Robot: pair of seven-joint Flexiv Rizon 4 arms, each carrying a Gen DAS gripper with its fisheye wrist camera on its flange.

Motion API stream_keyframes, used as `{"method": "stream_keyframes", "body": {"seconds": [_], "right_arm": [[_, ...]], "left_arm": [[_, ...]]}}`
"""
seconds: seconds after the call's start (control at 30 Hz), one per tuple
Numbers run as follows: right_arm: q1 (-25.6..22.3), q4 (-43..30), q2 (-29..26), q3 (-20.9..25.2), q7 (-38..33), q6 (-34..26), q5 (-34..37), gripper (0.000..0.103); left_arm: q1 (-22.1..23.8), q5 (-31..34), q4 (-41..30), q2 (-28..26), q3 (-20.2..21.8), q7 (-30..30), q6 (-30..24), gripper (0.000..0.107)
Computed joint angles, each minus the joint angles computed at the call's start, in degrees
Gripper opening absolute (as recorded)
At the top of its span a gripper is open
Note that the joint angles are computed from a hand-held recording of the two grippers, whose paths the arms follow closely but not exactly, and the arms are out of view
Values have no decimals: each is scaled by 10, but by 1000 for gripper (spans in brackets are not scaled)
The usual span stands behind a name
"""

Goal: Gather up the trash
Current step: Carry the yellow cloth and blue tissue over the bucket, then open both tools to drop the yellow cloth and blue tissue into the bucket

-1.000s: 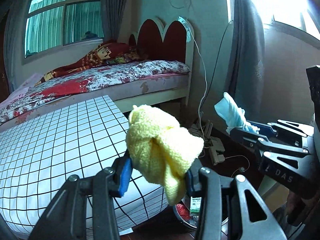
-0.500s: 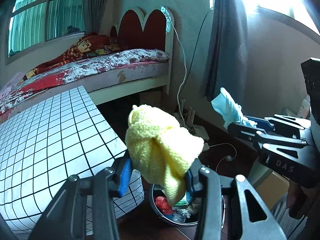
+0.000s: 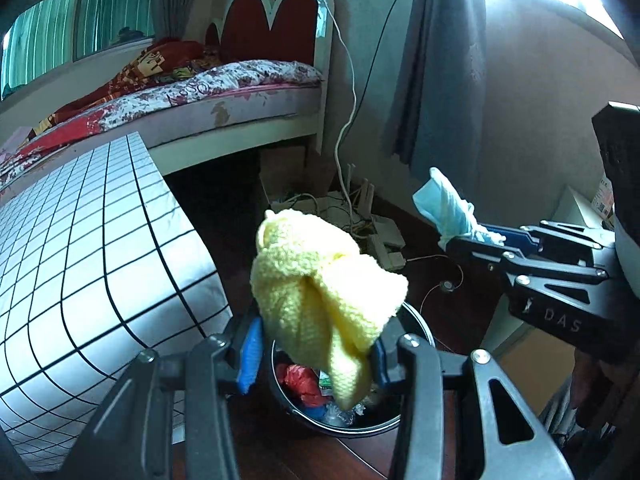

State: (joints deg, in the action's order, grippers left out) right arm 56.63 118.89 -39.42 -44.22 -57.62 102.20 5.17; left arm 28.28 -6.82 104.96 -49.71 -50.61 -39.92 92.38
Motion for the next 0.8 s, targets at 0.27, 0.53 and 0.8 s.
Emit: {"method": "stream_keyframes", "body": {"seconds": [0.27,0.53,0.8], "right_arm": [[-79,-15,-1,84,-8,-9,-27,27],[-168,-37,-11,171,-4,-31,-70,27],[-244,-66,-31,244,-8,-53,-115,45]], "left_arm": [[-36,-28,-22,-5,36,20,-40,45],[-82,-76,-33,0,88,41,-72,46],[-121,-126,-49,-4,125,68,-100,72]]}}
